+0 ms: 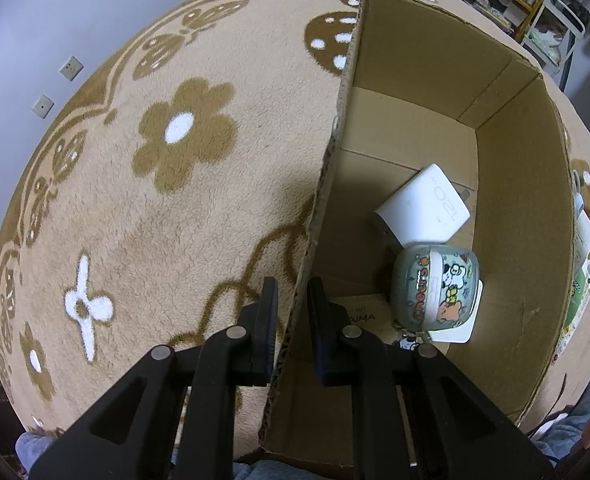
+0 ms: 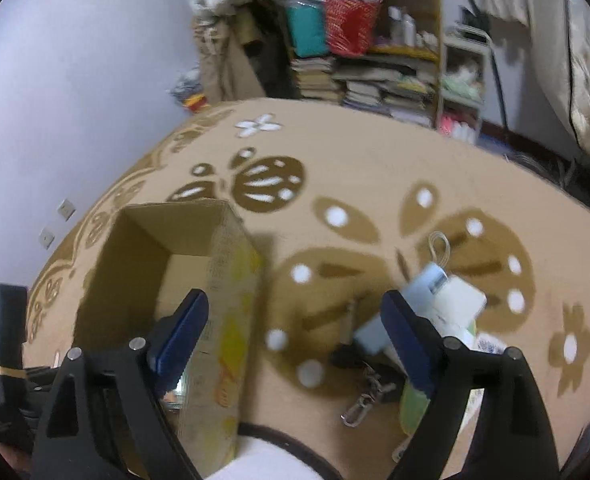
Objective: Organize rigid objects
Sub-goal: 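Return the right gripper to the pile and grasp the black car key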
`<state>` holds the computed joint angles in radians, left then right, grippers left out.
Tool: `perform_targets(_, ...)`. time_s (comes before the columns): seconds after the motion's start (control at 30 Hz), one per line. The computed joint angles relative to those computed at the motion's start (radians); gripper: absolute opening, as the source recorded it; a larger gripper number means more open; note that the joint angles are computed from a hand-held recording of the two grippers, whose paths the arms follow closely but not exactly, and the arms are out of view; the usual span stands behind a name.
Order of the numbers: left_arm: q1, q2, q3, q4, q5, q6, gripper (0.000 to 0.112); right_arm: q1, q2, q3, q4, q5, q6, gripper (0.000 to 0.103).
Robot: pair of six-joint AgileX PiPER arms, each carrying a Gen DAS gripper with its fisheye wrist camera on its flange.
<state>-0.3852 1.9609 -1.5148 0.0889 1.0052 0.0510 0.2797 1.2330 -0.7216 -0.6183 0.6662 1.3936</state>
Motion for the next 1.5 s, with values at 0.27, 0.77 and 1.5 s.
perform_targets(0.27, -0.001, 0.000, 0.002, 0.004, -0.002, 0.000, 0.015, -0.098, 0.009, 0.099, 0.170, -0.091, -0.154, 0.093)
perform_targets(0.77, 0.003, 0.004, -0.002, -0.004, 0.005, -0.004, 0.015, -0.183, 0.125, 0.173, 0.328, -0.204, -0.261, 0.075)
perform_targets(1.5, -0.008, 0.005, 0.006, 0.022, -0.001, -0.015, 0.015, -0.060, 0.248, 0.120, 0.148, -0.139, -0.155, 0.030)
